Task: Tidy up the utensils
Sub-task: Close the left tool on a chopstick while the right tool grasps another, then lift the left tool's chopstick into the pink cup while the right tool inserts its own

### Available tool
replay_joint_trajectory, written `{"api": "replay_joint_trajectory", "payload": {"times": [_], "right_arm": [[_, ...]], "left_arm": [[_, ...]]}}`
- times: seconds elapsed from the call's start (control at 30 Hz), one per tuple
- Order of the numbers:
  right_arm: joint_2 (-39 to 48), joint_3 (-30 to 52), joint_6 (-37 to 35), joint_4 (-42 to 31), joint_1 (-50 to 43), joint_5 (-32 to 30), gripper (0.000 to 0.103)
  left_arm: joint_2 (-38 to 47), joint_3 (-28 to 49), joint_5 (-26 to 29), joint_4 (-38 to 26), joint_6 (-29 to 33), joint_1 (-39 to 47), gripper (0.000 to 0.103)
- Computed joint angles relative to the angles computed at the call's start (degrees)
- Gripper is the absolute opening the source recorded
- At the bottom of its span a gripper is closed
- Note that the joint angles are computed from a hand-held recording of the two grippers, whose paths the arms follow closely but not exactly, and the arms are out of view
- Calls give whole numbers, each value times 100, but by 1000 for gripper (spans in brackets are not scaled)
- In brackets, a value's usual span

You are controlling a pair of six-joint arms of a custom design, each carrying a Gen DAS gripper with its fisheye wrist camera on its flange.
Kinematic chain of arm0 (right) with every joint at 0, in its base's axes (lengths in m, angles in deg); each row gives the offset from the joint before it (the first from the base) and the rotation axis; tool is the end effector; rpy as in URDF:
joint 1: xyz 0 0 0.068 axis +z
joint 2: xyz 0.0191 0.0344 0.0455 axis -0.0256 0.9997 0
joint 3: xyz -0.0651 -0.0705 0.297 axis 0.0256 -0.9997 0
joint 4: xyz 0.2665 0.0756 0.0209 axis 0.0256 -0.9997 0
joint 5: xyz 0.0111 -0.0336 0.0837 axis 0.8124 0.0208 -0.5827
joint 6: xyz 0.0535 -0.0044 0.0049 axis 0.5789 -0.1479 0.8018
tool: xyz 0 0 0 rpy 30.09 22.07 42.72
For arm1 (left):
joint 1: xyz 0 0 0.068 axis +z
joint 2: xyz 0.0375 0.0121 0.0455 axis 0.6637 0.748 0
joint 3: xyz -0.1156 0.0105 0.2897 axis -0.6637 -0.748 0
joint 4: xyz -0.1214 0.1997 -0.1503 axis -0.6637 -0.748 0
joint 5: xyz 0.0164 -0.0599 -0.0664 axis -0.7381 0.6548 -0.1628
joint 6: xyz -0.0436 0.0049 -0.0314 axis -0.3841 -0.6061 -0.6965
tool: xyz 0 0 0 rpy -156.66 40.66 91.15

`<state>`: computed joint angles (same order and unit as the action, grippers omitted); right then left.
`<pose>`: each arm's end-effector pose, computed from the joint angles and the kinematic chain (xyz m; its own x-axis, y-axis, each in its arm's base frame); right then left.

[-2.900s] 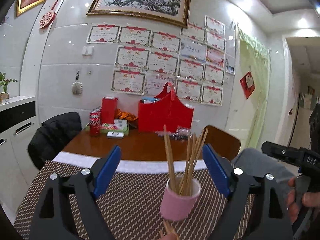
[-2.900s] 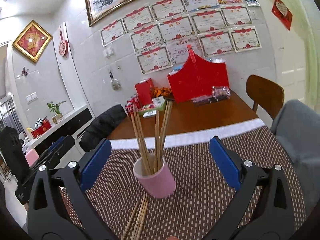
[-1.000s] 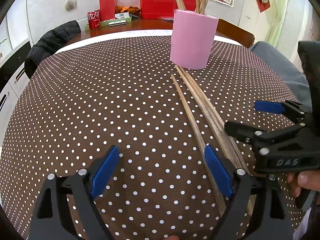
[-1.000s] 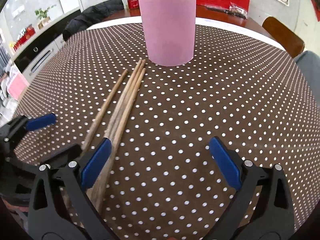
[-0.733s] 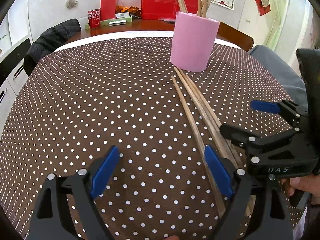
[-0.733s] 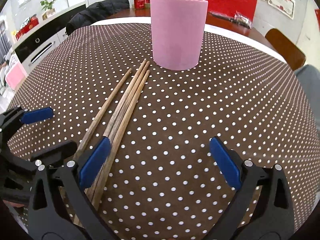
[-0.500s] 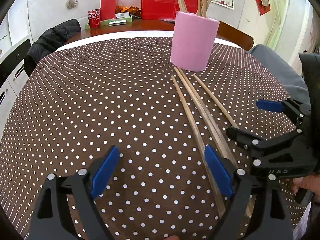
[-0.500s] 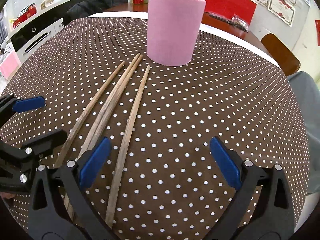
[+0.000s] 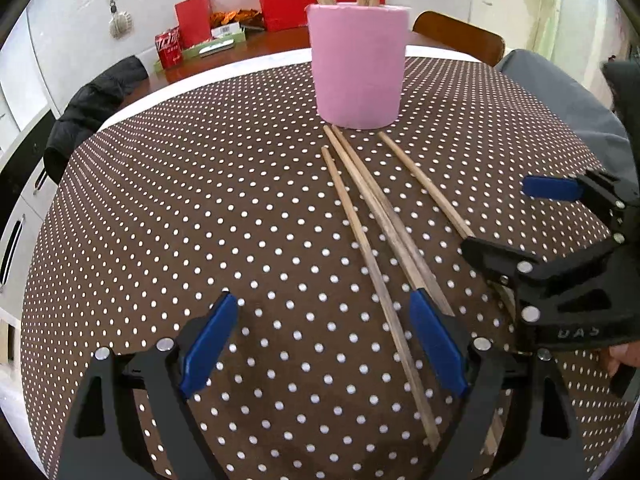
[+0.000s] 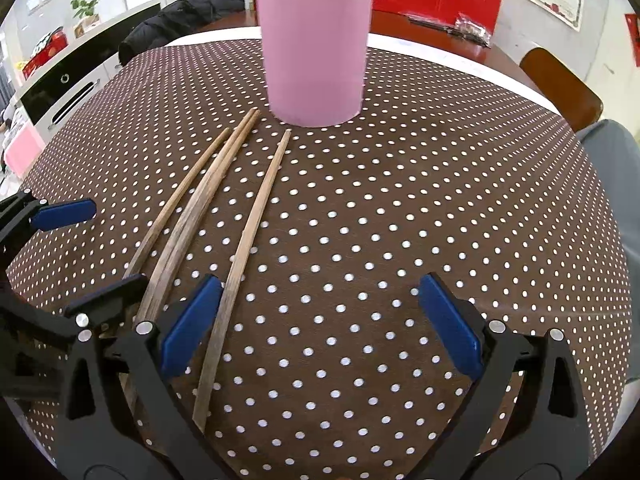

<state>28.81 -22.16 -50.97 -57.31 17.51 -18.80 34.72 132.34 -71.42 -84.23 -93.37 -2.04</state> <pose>0.3328 0.1206 0.1225 -0.6550 -0.4547 -0.6035 -0.5701 0.8216 -0.0002 0.2482 -0.2148 0.1057 -0.8278 -0.0275 -0.5604 -0.0686 0.9963 0.0524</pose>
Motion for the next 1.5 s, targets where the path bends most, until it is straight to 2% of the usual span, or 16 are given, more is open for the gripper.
{"api": "replay_joint_trajectory", "payload": {"times": [0.13, 0.2, 0.3, 0.33, 0.43, 0.5, 0.53, 0.57, 0.6, 0.63, 0.7, 0.83, 0.93, 1.13, 1.33, 1.5], "right_arm": [[74, 161, 51, -89, 44, 14, 96], [129, 256, 89, -127, 104, 33, 94], [166, 411, 169, -232, 240, 104, 76], [176, 460, 197, -283, 304, 175, 74], [191, 594, 258, -490, 430, 280, 56], [158, 590, 253, -526, 494, 313, 35], [135, 576, 212, -537, 545, 332, 31], [122, 556, 162, -521, 578, 334, 23], [121, 538, 143, -486, 594, 292, 19], [112, 487, 162, -407, 560, 222, 10], [117, 443, 273, -344, 386, -95, 6], [-133, 107, 388, -84, -36, -1011, 6], [-335, -92, 438, 44, -221, -1347, 6], [-694, -493, 651, 508, -644, -2488, 6], [-1201, -811, 1229, 1215, -909, -3242, 6], [-1524, -633, 1819, 1663, -1018, -3359, 6]], "left_arm": [[-21, 12, 257, -1, 167, 240, 85], [-88, -14, 456, 39, 265, 352, 73], [-109, 36, 559, -27, 359, 453, 62], [-88, 73, 564, -48, 411, 481, 61], [-42, 156, 617, -7, 626, 522, 45], [-1, 280, 672, -69, 760, 524, 9], [18, 337, 724, -101, 801, 536, 7], [1, 307, 755, -59, 782, 529, 5], [-28, 239, 759, 35, 816, 536, 5], [-56, 180, 774, 108, 783, 541, 5], [-262, -122, 792, 406, 601, 536, 5], [-717, -621, 580, 768, 248, 469, 5], [-1072, -940, 349, 1017, -13, 400, 5], [-1713, -1390, -468, 1437, -317, 75, 5], [-2227, -1476, -1210, 2238, 390, -173, 5], [-2298, -1050, -1254, 2544, 1171, 101, 5]]}}
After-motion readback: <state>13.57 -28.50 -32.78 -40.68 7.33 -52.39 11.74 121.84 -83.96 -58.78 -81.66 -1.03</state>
